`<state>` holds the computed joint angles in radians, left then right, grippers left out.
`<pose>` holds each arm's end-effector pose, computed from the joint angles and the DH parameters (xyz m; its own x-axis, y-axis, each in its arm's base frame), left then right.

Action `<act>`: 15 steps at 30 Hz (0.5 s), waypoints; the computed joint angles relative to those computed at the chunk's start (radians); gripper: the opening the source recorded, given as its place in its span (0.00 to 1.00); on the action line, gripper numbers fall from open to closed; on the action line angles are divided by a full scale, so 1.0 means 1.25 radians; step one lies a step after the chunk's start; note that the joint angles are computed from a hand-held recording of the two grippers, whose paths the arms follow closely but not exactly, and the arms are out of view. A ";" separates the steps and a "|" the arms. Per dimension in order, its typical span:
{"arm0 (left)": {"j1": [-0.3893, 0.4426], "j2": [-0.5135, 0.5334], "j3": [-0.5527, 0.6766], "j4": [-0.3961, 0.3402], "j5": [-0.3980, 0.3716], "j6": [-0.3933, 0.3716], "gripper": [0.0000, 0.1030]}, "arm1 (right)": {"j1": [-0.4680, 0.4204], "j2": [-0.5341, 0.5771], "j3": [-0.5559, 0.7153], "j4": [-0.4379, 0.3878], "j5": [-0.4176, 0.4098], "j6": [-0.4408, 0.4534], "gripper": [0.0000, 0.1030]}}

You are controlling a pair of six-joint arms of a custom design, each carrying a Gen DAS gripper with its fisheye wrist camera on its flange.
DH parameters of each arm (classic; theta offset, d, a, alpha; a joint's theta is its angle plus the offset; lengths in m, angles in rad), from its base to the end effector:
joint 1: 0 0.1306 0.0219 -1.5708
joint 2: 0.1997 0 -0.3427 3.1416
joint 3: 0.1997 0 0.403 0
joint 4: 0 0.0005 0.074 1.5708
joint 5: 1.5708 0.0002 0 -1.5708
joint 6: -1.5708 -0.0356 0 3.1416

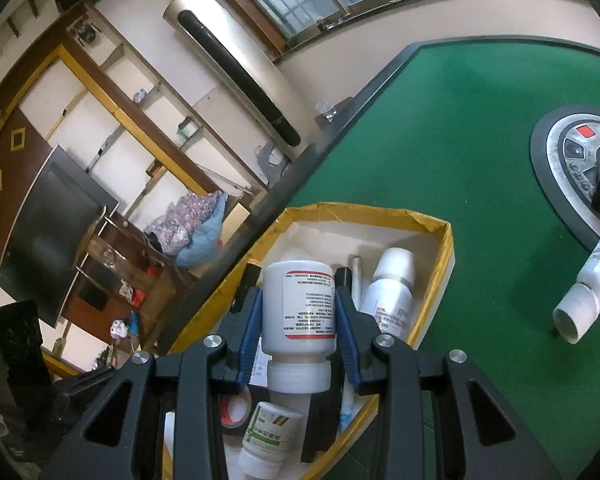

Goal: Organize rigid objects
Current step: 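Carry the yellow jar and white bottle over the tray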

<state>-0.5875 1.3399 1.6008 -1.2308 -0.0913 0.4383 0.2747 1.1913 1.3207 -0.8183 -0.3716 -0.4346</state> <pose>0.3863 -0.2540 0.4867 -0.8377 0.0501 -0.5439 0.1696 0.9704 -0.1719 0.4229 0.1321 0.4515 -0.7750 0.1892 -0.6030 -0.2163 0.8171 0.5344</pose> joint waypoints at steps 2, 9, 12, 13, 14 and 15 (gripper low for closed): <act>0.000 0.002 -0.001 -0.001 -0.002 -0.005 0.41 | 0.005 0.002 0.000 -0.008 0.016 0.007 0.34; -0.005 0.010 -0.007 -0.010 -0.035 -0.018 0.41 | 0.018 0.002 -0.002 -0.018 0.052 0.015 0.34; -0.005 0.011 -0.013 -0.009 -0.048 -0.021 0.41 | 0.024 0.017 0.007 -0.020 0.064 0.017 0.34; -0.005 0.011 -0.014 -0.009 -0.053 -0.022 0.41 | 0.024 0.019 0.008 -0.022 0.066 0.017 0.34; -0.004 0.010 -0.016 -0.007 -0.050 -0.020 0.41 | 0.022 0.021 0.009 -0.024 0.064 0.018 0.34; -0.004 0.010 -0.016 -0.005 -0.049 -0.021 0.41 | 0.021 0.023 0.010 -0.025 0.064 0.018 0.34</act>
